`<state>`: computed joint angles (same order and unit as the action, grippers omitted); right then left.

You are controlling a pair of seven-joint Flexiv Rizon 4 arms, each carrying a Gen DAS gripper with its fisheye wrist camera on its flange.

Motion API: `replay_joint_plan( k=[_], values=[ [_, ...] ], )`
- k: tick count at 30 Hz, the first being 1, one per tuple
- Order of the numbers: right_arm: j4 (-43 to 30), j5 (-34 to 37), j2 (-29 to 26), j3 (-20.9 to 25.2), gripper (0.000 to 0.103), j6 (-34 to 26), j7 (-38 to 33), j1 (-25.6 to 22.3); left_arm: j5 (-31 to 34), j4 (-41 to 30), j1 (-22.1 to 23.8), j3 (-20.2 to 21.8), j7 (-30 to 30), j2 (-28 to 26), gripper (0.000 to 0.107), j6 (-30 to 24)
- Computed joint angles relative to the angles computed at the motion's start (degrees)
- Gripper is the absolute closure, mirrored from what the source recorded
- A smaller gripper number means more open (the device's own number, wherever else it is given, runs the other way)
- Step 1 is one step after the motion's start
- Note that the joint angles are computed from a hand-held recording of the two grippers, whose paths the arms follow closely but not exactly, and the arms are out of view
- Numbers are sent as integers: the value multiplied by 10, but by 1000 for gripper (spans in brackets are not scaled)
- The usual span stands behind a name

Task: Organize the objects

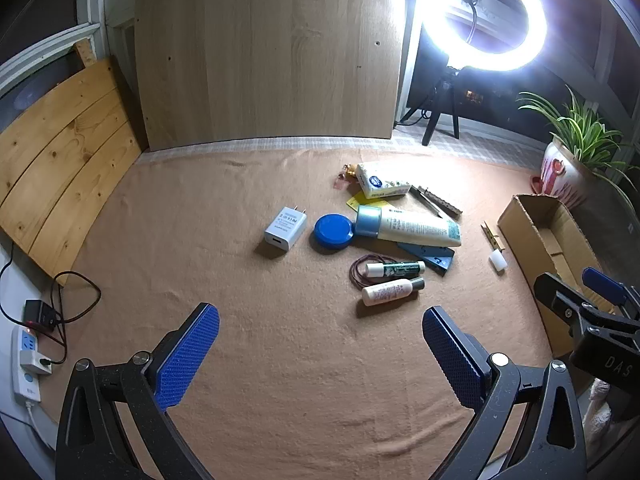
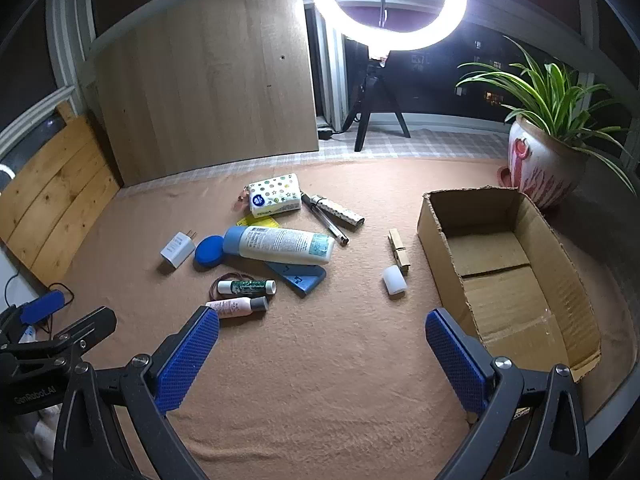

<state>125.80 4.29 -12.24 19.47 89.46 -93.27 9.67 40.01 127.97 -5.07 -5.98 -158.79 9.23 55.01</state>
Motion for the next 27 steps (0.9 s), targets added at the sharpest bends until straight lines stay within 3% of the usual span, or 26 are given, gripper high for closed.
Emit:
replay_joint_plan(
  k=[10,27],
  values=[
    [7,-34,-4,-26,1,10,29,21,-2,4,3,6,-2,-8,4,13],
    [9,-62,-9,-24,1,13,49,12,-4,5,1,11,-2,-20,4,30]
  ],
)
